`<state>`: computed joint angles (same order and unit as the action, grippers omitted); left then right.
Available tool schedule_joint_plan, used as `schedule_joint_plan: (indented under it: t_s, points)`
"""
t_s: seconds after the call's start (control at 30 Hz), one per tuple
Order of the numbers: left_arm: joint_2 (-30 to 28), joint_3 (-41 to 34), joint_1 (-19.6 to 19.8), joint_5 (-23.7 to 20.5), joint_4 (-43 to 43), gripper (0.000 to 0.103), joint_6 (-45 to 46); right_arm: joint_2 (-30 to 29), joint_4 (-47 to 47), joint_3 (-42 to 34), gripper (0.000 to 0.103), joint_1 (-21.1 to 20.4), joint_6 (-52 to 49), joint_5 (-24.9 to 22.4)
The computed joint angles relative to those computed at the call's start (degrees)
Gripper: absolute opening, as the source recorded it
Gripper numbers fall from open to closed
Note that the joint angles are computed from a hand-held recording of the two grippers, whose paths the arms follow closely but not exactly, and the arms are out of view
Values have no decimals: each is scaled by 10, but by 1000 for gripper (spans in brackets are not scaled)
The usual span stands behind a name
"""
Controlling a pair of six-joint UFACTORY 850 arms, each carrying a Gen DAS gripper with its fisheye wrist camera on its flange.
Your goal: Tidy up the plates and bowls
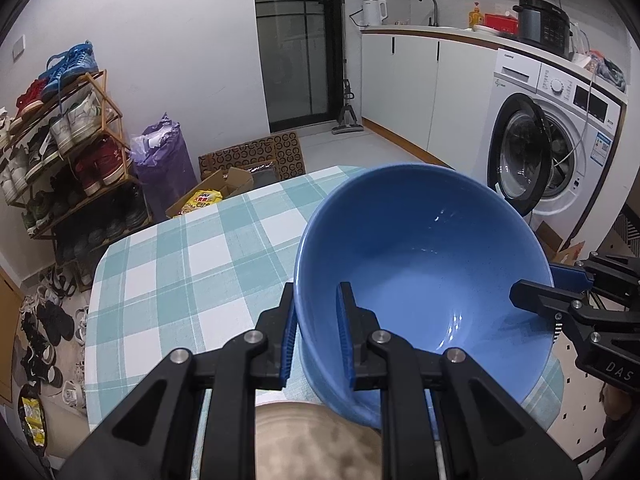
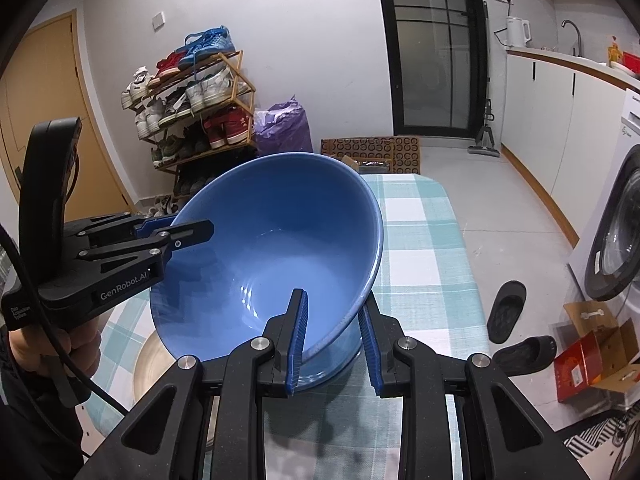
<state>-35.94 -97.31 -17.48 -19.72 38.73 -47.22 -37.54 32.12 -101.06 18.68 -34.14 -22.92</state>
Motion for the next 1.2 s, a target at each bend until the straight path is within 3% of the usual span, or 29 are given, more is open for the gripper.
schedule_joint_plan:
  t_s: [0.67, 1.2]
  points:
    - [-17, 6, 7, 1, -29, 17, 13, -52, -69, -50, 26, 14, 65, -22]
    - [-35, 4, 14, 1, -65, 17, 40, -64, -121, -47, 26, 23, 106, -11]
